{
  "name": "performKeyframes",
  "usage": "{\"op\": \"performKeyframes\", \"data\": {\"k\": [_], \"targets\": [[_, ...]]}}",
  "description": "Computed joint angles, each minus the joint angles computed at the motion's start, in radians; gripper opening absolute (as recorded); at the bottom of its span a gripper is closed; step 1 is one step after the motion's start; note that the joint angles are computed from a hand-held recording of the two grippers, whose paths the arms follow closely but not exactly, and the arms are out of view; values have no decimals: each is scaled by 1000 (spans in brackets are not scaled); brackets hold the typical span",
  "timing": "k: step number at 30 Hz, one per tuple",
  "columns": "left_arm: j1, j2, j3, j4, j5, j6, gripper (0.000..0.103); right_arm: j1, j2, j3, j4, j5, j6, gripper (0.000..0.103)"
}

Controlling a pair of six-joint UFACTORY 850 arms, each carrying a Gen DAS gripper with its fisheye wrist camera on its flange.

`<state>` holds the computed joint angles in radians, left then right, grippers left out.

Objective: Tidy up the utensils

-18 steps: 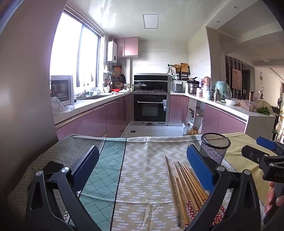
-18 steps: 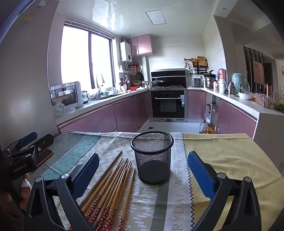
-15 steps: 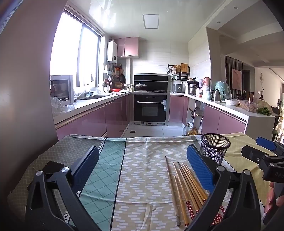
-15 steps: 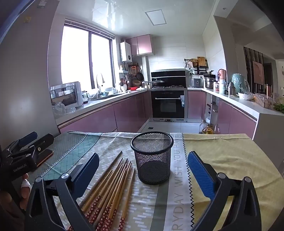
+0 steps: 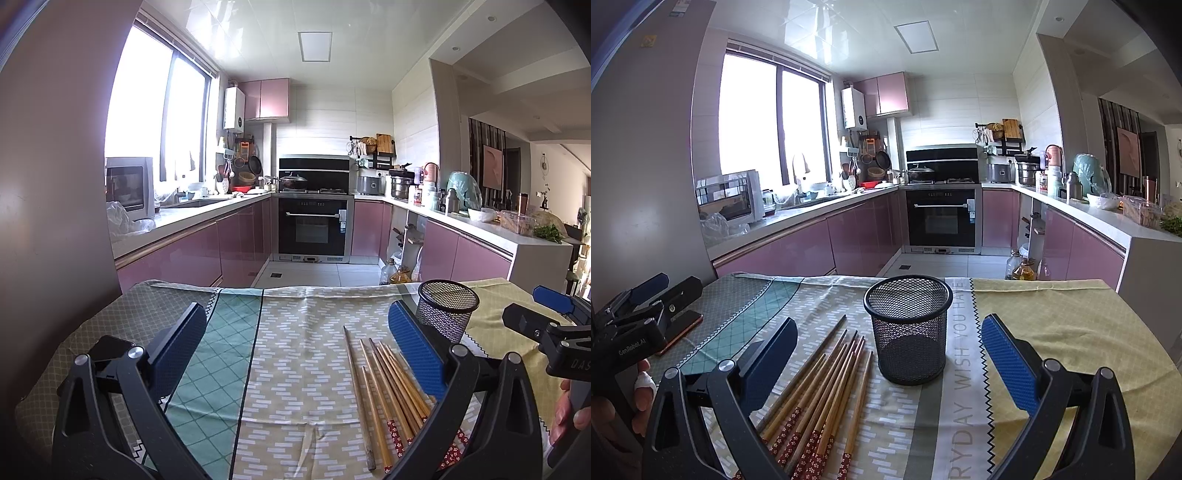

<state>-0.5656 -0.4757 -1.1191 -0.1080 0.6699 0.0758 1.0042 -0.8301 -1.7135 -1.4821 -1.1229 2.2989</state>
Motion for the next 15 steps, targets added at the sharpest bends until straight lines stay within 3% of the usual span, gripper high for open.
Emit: {"op": "performKeyframes", "data": {"k": [15], "targets": [[1, 2, 1, 2, 2, -3, 97, 8, 13, 15, 0, -13, 0, 97]]}}
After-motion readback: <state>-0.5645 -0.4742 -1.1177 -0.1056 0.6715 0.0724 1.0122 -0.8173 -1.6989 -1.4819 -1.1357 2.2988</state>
